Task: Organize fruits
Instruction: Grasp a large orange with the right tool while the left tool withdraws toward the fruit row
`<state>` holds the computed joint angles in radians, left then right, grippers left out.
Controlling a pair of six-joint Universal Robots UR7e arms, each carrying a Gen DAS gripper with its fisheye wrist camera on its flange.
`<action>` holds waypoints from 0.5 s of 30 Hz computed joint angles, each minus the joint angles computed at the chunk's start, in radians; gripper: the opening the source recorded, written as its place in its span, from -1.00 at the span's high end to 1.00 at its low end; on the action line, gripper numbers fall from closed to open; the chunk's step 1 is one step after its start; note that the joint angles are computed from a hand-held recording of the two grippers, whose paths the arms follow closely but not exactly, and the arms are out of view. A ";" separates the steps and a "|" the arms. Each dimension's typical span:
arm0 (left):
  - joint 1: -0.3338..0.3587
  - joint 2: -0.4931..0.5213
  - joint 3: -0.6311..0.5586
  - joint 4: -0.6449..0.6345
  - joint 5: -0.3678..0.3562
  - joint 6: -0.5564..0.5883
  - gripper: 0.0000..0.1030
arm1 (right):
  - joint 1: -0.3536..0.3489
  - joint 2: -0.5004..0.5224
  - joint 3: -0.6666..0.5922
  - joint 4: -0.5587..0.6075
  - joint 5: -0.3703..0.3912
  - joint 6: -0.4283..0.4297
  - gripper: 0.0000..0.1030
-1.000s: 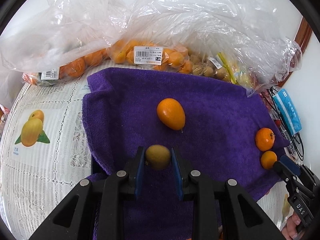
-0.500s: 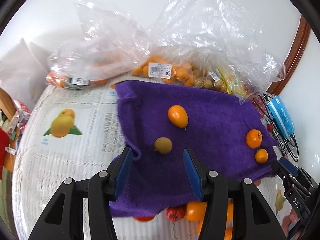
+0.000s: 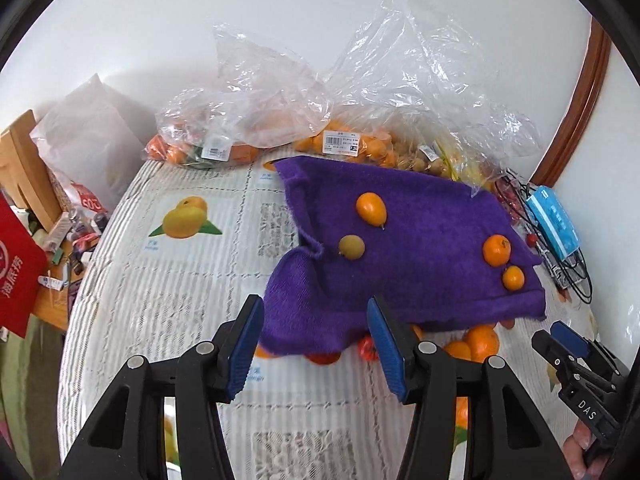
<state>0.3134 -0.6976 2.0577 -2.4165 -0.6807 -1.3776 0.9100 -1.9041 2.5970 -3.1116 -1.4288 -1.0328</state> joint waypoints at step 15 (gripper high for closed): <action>-0.068 -0.059 0.080 0.024 -0.056 -0.063 -0.21 | -0.045 -0.067 0.128 0.052 0.006 -0.100 -0.09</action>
<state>0.2452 -0.7564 2.1374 -2.3928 -0.7368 -1.4407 0.8653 -1.9707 2.7250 -3.0599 -1.4227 -1.1327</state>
